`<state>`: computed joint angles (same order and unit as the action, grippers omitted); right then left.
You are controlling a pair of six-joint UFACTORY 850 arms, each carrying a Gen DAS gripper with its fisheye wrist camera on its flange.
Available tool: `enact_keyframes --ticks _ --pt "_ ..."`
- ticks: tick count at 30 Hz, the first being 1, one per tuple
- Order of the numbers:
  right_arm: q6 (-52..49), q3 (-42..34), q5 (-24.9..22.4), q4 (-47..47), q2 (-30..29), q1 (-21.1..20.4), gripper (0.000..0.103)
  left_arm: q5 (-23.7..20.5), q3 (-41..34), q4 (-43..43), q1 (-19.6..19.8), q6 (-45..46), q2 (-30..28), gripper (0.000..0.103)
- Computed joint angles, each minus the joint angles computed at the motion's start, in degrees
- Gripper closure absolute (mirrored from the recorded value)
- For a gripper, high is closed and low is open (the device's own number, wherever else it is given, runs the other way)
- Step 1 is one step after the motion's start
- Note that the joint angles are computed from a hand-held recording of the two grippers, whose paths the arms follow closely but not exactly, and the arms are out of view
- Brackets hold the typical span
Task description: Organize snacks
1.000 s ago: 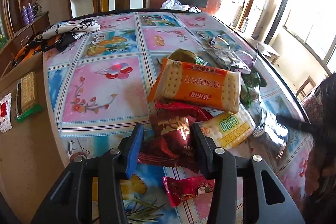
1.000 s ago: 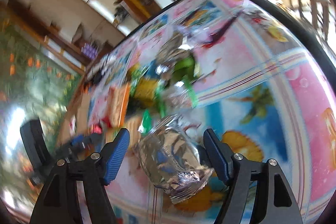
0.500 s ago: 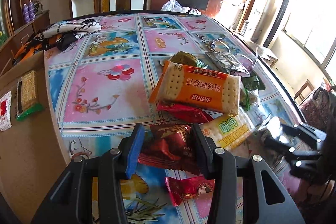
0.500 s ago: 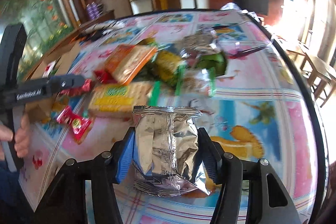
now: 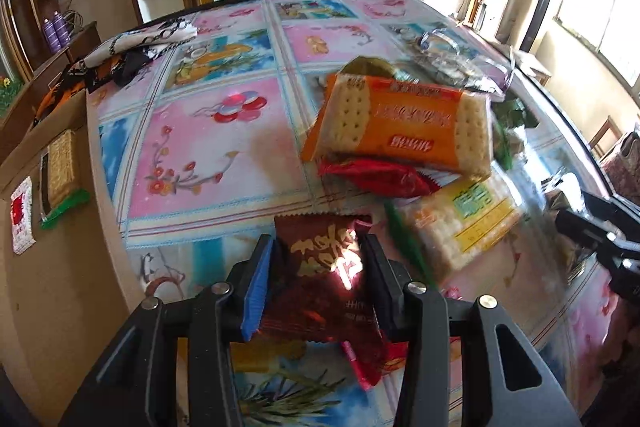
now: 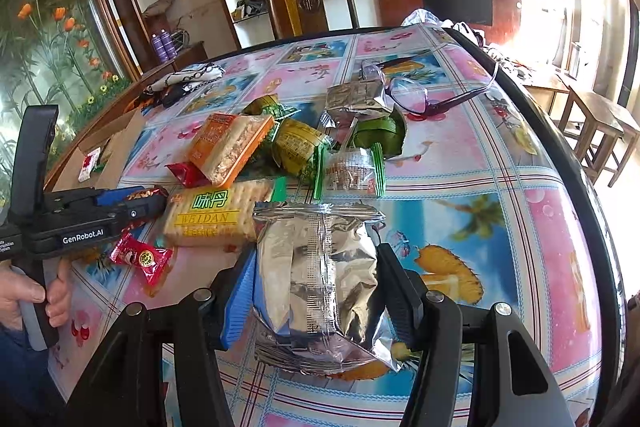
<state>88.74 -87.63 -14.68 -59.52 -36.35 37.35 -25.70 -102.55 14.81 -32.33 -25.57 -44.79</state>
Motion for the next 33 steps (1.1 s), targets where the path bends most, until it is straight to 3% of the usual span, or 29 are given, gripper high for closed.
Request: enact_keyframes --ticks 7,15,33 --pt "-1.88 -0.51 0.59 2.27 -0.44 -0.2 0.041 0.83 1.23 4.26 -0.21 -3.58 0.7 0.066" --pt "6.53 0.65 1.07 -5.92 0.26 0.01 0.041 9.16 5.35 -1.97 0.58 -0.46 3.95 0.067" --pt "11.4 0.76 0.55 -10.35 0.2 0.08 0.041 9.39 5.21 -6.79 0.78 4.33 3.73 0.067"
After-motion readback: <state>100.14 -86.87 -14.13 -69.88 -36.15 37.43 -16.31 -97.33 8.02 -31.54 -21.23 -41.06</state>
